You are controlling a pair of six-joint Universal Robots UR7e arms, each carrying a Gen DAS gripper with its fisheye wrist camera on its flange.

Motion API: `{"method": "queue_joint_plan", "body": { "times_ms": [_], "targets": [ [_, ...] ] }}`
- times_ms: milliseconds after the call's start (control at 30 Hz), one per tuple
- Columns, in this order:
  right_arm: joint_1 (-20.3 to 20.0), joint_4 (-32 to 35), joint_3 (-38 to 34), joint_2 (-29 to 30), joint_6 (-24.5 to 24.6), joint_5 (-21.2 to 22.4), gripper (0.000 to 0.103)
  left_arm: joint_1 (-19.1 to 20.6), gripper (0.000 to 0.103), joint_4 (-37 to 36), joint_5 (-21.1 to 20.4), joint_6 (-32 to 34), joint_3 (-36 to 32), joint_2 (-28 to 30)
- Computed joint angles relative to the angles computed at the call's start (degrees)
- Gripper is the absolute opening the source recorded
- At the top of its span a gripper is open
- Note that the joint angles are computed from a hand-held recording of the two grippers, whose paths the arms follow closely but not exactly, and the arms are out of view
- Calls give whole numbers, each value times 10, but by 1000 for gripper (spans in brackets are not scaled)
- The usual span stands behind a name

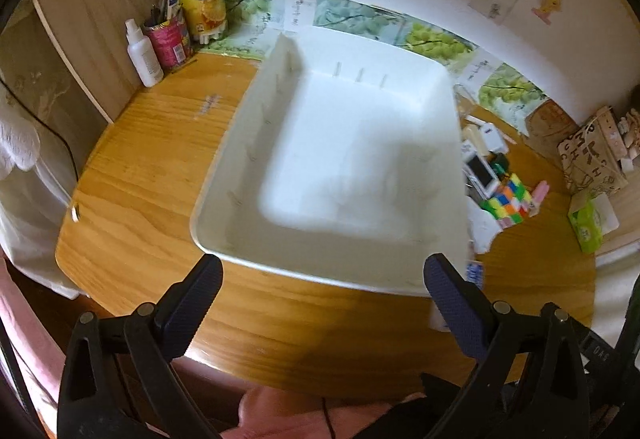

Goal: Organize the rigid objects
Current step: 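Move the left tool toward the rim of the white tray, then close the left tool on the white tray's rim and hold it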

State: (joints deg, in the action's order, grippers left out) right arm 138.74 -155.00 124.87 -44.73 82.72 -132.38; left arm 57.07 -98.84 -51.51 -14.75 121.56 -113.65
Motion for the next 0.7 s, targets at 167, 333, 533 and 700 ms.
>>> {"method": "queue_joint_plan", "body": {
  "times_ms": [167,333,533,700],
  "targets": [
    [3,44,-20,12,41,-14,102,61,101,-46,-3,101,-39,39],
    [1,38,-28,24,29,-11,102,127,97,-45,-36,163,-94,92],
    [8,11,-40,56,-7,-25,102,181,92,-25,-56,188,-133,144],
    [12,7,-60,89,-42,-37,102,214,84,2,-72,177,-162,184]
  ]
}}
